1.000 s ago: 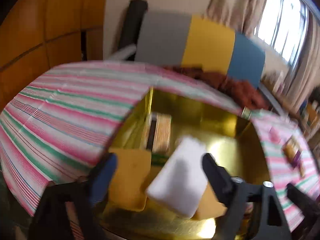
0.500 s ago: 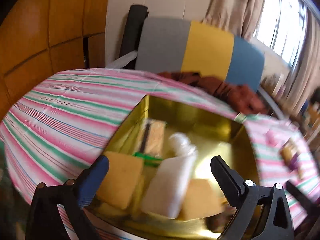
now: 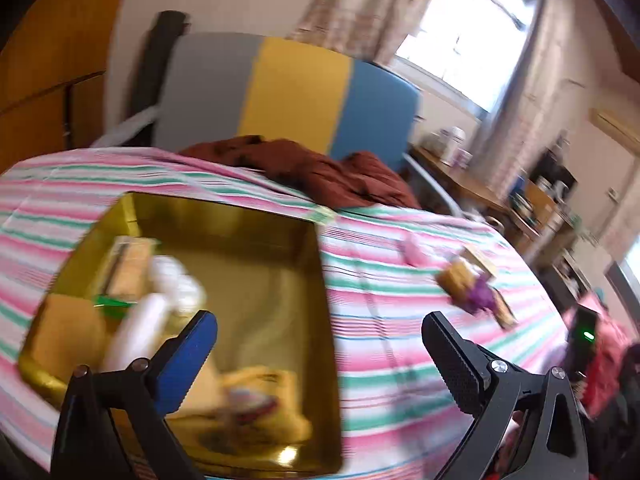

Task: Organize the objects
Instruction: 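Move the right tool back and grasp a purple packet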

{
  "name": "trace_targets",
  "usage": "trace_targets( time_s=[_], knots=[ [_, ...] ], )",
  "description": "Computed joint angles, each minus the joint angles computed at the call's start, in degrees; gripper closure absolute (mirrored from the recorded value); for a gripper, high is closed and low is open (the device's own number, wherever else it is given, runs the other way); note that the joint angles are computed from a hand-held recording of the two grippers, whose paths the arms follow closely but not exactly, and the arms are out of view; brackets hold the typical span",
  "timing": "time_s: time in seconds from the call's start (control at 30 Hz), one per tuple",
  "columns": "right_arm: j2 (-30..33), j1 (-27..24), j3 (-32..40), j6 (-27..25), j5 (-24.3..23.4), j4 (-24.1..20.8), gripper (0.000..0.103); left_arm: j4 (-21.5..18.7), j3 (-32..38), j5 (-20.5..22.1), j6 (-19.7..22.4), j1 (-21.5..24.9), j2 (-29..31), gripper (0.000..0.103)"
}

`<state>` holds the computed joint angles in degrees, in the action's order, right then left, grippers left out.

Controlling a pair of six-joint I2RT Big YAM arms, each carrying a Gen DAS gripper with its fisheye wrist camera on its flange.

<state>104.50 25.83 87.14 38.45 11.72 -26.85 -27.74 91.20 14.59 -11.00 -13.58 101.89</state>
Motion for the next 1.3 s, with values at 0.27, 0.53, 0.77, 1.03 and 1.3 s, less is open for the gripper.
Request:
trace_targets(
  time_s=[0.27, 0.53, 0.77, 1.03, 1.3],
  knots=[
    [-4.9, -6.6, -8.1, 2.4, 5.2, -0.6, 0.054, -4.7, 5.5, 2.0, 3.5, -5.6, 3.9, 0.0],
    [-2.7, -13.3, -3.0, -2.9, 0.1, 2.3, 0.054, -10.4, 9.9, 1.7, 1.6, -7.9, 8.1, 0.0],
    [5.8, -18.1, 7.1, -2.5, -8.6, -2.9, 0.053, -10.9, 8.9, 0.3, 0.6, -7.3, 7.8, 0.0],
    [1.2, -14.3, -2.5, -4.0, -21.1, 7.5, 0.051, -10.9, 9.9, -0.2, -1.1, -7.6, 8.9, 0.0],
    [-1.4, -14.0, -5.3, -0.7, -11.6, 5.4, 0.043, -12.4, 11.3, -0.3, -0.8, -8.3, 10.1, 0.0]
  ],
)
